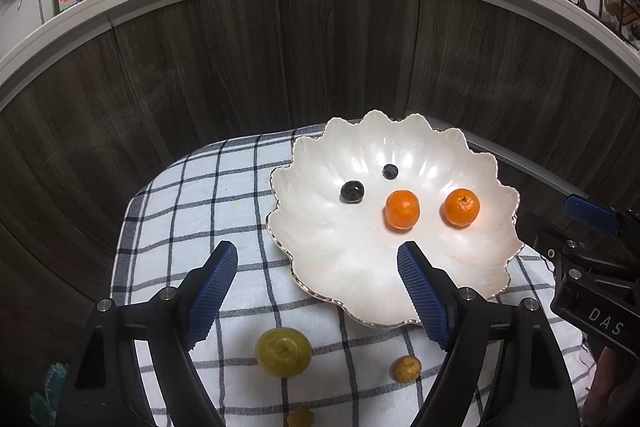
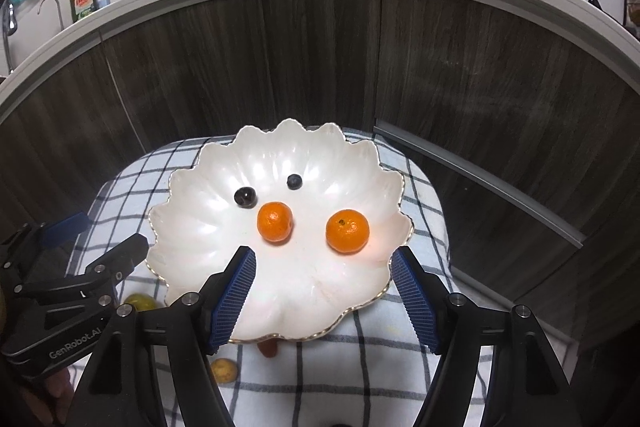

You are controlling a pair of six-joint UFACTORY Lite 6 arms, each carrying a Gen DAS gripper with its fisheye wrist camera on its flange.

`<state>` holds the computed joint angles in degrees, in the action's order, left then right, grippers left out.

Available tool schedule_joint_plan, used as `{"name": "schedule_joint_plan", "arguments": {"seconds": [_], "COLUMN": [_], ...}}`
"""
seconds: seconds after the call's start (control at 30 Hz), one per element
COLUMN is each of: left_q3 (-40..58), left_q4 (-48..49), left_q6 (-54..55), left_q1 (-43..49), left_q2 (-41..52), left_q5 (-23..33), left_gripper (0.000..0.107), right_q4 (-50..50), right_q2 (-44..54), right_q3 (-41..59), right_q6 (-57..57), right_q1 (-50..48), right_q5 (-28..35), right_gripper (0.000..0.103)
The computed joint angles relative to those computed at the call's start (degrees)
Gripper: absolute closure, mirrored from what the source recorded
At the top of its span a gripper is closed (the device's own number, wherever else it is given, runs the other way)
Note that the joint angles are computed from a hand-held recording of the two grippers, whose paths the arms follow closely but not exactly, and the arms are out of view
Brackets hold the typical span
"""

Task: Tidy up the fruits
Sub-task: 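Withdraw both open tools from the bowl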

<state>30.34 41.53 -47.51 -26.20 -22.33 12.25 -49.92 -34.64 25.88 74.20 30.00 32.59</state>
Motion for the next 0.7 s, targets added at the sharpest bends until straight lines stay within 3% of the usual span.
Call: {"name": "schedule_joint_plan", "arguments": {"seconds": [0.27,0.7], "left_q3": [-2.54,-5.59], "left_q4": [-4.29,-3.32], "left_q6": [3.22,-0.48], "left_q1": [-1.89,-7.46], "left_q2": [-6.63,-14.32], "left_q5": [3.63,10.2], "left_gripper": [0.025,0.025], "right_q4": [1.35,2.54], "right_q2": [-5.21,-12.73], "right_q3": [-1.14,-3.15], "right_q6": [-0.08,0.76], "right_q1": [3.94,10.98], "right_q5": [5.05,13.33], "right_gripper": [0.032,0.032]}}
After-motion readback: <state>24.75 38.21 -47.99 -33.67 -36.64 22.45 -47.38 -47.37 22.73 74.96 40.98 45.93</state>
